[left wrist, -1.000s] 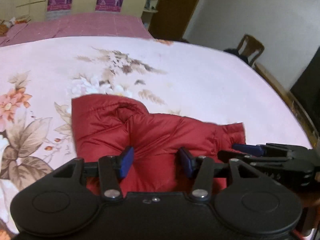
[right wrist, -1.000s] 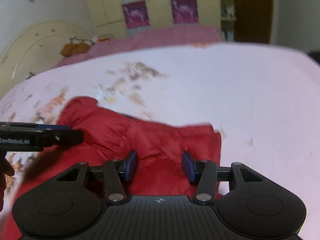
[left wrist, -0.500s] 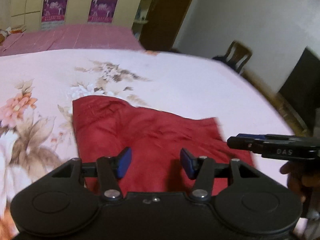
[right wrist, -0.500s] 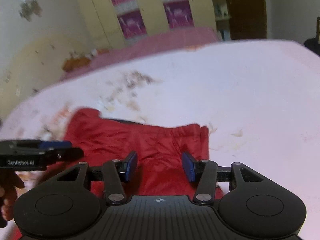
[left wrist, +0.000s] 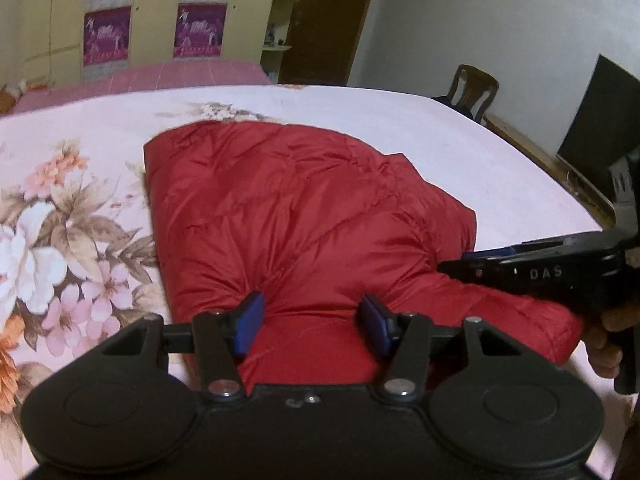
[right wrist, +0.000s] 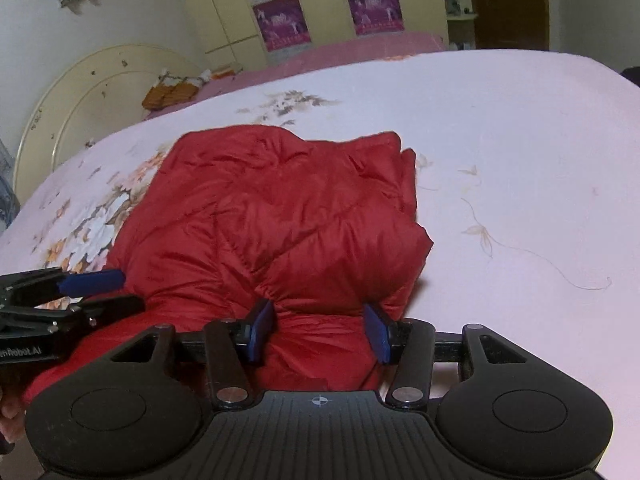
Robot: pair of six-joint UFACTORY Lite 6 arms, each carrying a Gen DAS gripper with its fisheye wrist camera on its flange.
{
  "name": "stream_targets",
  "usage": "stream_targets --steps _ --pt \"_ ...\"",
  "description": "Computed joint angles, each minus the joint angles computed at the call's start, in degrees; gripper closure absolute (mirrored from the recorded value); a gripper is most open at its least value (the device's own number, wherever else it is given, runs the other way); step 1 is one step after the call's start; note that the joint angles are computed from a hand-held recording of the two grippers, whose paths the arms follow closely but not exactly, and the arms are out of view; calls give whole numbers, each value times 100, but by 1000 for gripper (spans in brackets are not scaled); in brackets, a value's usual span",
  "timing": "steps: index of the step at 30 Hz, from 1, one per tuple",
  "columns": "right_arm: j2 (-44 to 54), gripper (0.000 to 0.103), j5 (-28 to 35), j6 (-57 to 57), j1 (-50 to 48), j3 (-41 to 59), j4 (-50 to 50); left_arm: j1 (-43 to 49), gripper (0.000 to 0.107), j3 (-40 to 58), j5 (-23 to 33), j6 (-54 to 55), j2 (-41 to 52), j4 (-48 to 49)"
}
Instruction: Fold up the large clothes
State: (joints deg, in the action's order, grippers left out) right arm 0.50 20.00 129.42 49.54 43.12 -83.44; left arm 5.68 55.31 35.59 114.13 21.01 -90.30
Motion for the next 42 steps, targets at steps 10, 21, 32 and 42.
stream_targets --steps 10,21,32,42 --pt "-1996 54 1520 -1875 1726 -256 2176 1037 56 -1386 1035 -1180 -2214 1730" --pt "-1271 76 2025 -732 2969 -368 1955 1459 54 -2618 699 -113 -2857 1271" --pt "-828 76 1329 -13 2652 -617 1358 1555 47 -2332 518 -402 -2101 1259" --pt "-2865 83 1162 240 662 -1508 317 1086 39 -893 826 -561 -1291 316"
